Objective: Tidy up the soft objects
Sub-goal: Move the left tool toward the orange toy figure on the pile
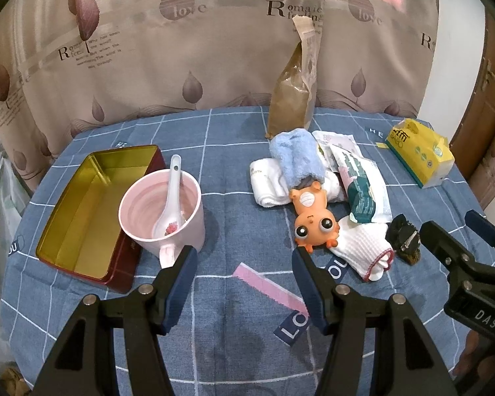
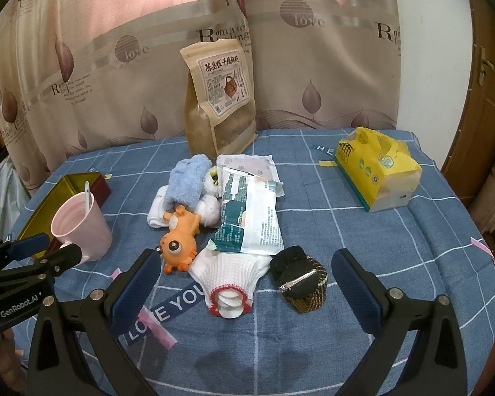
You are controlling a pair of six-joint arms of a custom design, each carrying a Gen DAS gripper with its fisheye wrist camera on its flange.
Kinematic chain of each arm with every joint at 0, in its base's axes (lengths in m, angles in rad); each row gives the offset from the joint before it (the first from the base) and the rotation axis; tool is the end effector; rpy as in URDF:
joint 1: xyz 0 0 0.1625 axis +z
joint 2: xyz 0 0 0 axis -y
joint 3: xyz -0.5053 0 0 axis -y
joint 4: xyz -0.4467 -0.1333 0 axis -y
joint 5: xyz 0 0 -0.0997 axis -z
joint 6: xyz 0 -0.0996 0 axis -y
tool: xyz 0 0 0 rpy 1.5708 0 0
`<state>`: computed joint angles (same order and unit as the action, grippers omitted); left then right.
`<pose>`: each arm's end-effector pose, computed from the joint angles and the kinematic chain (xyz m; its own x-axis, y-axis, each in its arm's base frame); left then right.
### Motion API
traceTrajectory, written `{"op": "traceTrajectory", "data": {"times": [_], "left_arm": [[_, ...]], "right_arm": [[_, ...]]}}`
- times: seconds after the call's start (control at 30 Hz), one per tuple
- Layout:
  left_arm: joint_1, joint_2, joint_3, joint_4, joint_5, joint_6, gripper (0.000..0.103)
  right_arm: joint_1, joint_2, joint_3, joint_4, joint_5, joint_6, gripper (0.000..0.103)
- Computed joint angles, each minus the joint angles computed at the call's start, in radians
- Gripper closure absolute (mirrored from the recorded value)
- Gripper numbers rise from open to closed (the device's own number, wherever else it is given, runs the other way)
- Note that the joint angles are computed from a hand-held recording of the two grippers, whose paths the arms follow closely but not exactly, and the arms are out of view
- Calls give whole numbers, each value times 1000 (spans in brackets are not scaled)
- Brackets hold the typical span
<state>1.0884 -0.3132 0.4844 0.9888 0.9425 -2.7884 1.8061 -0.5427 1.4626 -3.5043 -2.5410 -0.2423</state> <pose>-0.2298 -0.8523 0.1284 -0.6275 0.4380 -0.6437 0.6846 0.7042 -0.1883 0.2371 -0.7698 0.1229 -0.6624 0.4097 0.6272 -0.2907 0.6310 -0.7193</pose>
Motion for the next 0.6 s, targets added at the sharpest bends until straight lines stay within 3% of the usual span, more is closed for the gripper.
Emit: {"op": "traceTrajectory", "data": {"times": [0.6], "left_arm": [[-3,51,-77,40,-6,24,42]], "right_arm": [[-10,-10,14,12,-5,25,0]]}}
